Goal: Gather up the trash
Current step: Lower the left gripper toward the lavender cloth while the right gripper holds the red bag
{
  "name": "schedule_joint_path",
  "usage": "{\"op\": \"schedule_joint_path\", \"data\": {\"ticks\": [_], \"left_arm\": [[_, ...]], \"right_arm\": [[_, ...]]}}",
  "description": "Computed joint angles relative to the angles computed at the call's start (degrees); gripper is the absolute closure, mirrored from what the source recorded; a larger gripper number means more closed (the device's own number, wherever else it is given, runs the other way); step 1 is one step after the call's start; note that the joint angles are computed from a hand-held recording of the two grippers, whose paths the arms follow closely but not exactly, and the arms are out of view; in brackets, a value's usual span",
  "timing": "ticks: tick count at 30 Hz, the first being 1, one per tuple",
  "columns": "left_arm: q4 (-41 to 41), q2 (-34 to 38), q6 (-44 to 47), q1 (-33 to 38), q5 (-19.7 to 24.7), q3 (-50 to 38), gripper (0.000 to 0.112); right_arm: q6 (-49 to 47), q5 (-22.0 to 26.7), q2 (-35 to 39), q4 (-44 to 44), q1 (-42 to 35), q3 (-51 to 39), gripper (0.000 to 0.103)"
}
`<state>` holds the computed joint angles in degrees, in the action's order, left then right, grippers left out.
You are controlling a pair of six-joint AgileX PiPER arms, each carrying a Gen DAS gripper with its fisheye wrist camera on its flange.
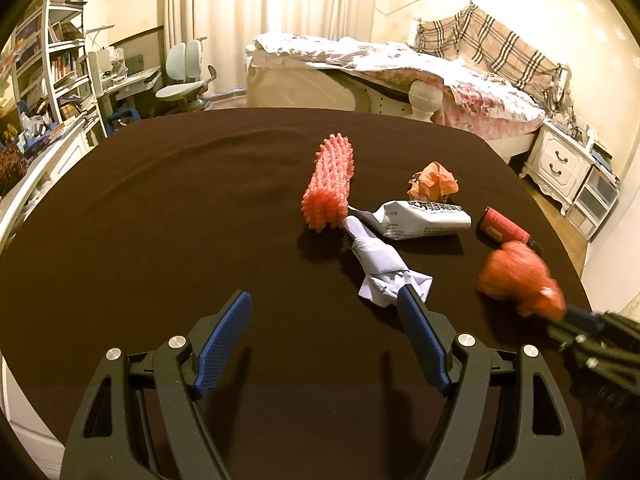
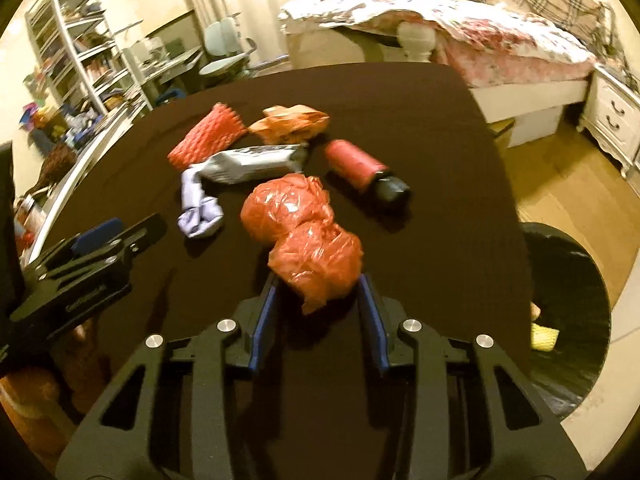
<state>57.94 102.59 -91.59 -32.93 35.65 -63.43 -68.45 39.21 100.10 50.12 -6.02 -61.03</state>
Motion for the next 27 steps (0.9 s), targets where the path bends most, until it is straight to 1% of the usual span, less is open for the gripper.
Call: {"op": "schedule_joint_path", "data": {"ticks": [3, 4, 5, 6, 10, 12, 13, 14, 17, 18, 27], "left_arm": [[-0.53, -0.05, 0.3, 0.48, -0.51, 0.02, 0.037], [-0.59, -0.01, 0.3, 0.45, -0.53, 0.01, 0.037], [-0.44, -0.04, 0.23, 0.41, -0.5, 0.07, 0.037], [-0.34, -0.05, 0.26, 0.4, -0.52, 0.1, 0.037], [0.21, -0.01, -0.28, 0.23, -0.54, 0.31, 0.037], [0.04, -0.06, -0.37, 0.27, -0.59, 0.36, 0.037], [0.09, -0.04, -0.5, 0.13, -0.51, 0.34, 0.037], [0.11, -0.05, -0.61, 0.07, -0.58, 0.38, 0.037], [0.13, 0.0, -0.61, 0.01, -0.63, 0.36, 0.037], [0.16, 0.04, -0.57, -0.04, -0.66, 0.32, 0.037], [-2.57, 2.26, 3.1, 1.28, -1.93, -3.23, 0.037]], "right_arm": [[-0.03, 1.21, -0.32, 0.76, -0.04, -0.17, 0.064], [0.36, 0.94, -0.17, 1.04, -0.12, -0.58, 0.059], [0.83, 0.32, -0.02, 1.4, -0.15, -0.95, 0.048], [1.28, -0.16, 0.29, 1.93, -0.27, -1.65, 0.045], [0.03, 1.04, 1.27, 4.21, 0.04, -3.3, 0.044], [-0.76, 1.67, 2.07, 4.47, 1.0, -3.57, 0.047], [-0.31, 1.5, 2.65, 3.94, 1.64, -3.71, 0.06], [0.51, 1.07, 2.99, 2.93, 2.22, -3.95, 0.066], [0.23, -2.08, 2.95, 3.48, 3.25, -2.92, 0.067], [0.57, -2.45, 2.99, 3.4, 3.26, -3.15, 0.068], [1.0, -2.55, 3.17, 3.51, 2.74, -3.62, 0.068]]}}
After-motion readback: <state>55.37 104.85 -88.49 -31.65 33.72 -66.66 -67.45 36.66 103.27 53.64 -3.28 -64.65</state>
